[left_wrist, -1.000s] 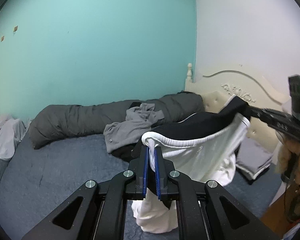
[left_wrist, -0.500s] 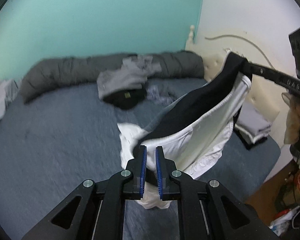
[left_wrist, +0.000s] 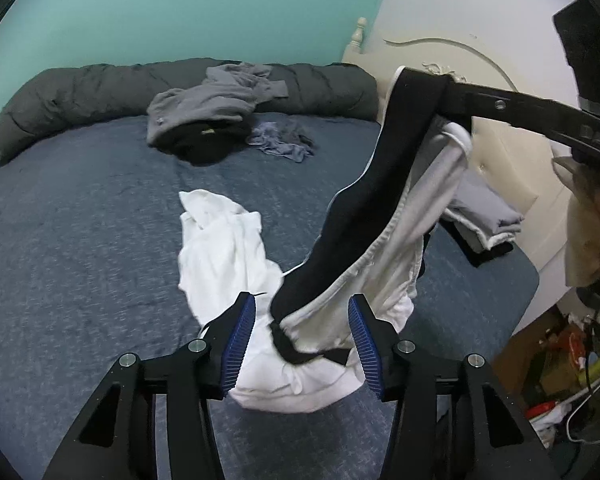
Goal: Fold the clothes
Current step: 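Lift the white garment by its black trim with both tools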
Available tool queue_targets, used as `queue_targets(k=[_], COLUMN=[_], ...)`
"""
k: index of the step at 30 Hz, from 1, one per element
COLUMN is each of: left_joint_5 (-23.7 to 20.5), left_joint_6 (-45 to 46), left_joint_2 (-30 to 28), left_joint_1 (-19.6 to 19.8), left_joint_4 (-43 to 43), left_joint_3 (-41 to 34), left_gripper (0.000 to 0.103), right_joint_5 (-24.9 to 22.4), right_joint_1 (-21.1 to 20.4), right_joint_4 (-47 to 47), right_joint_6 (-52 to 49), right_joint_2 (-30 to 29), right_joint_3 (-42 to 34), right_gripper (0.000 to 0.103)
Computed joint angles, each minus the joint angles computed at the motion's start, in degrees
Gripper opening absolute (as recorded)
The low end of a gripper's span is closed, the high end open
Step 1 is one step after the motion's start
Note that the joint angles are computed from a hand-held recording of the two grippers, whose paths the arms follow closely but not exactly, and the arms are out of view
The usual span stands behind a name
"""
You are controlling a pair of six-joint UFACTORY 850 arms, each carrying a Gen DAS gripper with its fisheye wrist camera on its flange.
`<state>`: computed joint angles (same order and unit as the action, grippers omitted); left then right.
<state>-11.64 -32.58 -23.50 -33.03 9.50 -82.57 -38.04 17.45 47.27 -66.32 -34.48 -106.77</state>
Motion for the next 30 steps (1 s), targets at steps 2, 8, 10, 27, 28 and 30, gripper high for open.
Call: queue_targets(k=[2,8,10,27,28,30], left_joint_5=[0.88,0.35,0.54,0.05,0.15,0.5], left_joint_6=[5.69,20.87,24.5,22.56,22.73,28.16], left_joint_2=[-0.69,-3.86,-4.51,-6.96,-7.07,-7.28], left_joint_1=[0.64,2.04,2.29,2.13,2.06,2.08], left_joint_4=[-6.5,-22.23,-26.06,-21.52,-21.25,-26.1], left_joint_3=[-0.43,-3.28,-3.68,-6.1,-6.26,-6.48], left_gripper=[0.052,0.052,0.052,0.013,0.011,0.011], right_joint_5=[-0.47,-1.07,-1.52,-2.1,-2.16,-2.28], right_joint_1=[-0.18,-0.36,-0.43,-0.76,-0.85,-1.01], right_joint_4=[0.45,1.28,1.13,1.35,1.32,1.27], right_joint_6=[-0.56,-1.88,-1.55,-1.24,-1.15,-0.98], right_joint_2=[-0.07,-0.2,-0.7,-1.39,-1.42,-1.48], right_joint_3=[-0.08,-0.04,-0.72,-1.61,-1.69,-1.86], right_gripper=[0.002,0.002,0.002,0.002,0.002,0.002])
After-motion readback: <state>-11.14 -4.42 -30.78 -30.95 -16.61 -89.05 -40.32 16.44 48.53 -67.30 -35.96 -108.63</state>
